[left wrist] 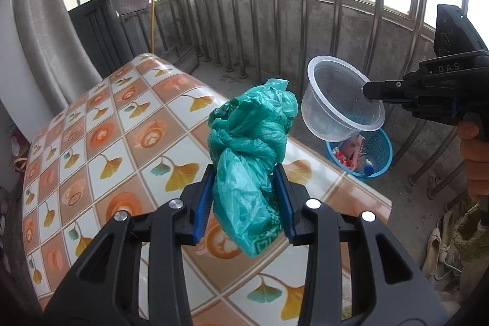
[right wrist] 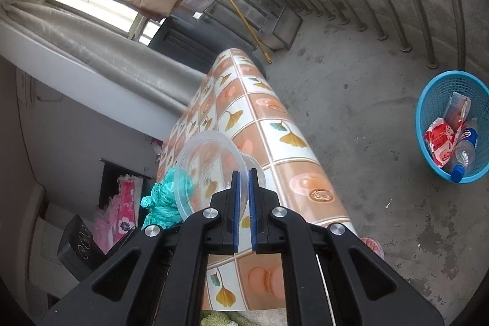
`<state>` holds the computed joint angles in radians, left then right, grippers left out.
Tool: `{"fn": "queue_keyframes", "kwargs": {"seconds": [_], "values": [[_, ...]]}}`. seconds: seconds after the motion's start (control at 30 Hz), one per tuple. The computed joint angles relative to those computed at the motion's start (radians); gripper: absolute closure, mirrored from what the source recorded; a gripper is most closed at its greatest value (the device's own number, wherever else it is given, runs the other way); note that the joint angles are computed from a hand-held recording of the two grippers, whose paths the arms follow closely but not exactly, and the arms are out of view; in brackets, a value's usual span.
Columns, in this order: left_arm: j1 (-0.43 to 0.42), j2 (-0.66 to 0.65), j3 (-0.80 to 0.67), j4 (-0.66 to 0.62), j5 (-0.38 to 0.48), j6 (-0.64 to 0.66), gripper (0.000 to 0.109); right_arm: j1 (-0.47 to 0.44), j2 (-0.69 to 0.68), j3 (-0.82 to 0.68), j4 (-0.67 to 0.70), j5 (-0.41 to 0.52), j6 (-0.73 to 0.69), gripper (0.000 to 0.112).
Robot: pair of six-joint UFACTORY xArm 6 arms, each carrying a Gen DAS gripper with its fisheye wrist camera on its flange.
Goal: Collect trash
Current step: 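Lift and carry the cup and green bag over the wastebasket with both grippers, then open both grippers to drop the cup and green bag into the wastebasket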
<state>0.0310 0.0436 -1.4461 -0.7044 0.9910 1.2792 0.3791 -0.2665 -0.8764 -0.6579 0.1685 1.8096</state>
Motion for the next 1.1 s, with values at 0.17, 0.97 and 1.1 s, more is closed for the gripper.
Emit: {"fn": "queue_keyframes", "kwargs": {"seconds": [0.17, 0.97, 1.1], "values": [[-0.059, 0.020, -0.033, -0.001, 0.074, -0.011, 0.073, -0.017, -0.142, 0.097, -0.145, 0.106, 0.174, 0.107], [-0.516, 0.330, -0.237, 0.321, 0.174, -0.309, 0.072, -0.280, -0.499, 0.504, -0.051, 0.281, 0.304, 0.106], [-0.571, 0.500, -0.438, 0.353, 0.268, -0.408, 0.066, -0.437, -0.366, 0.494, -0.068, 0.098, 0.296, 0.106]]}}
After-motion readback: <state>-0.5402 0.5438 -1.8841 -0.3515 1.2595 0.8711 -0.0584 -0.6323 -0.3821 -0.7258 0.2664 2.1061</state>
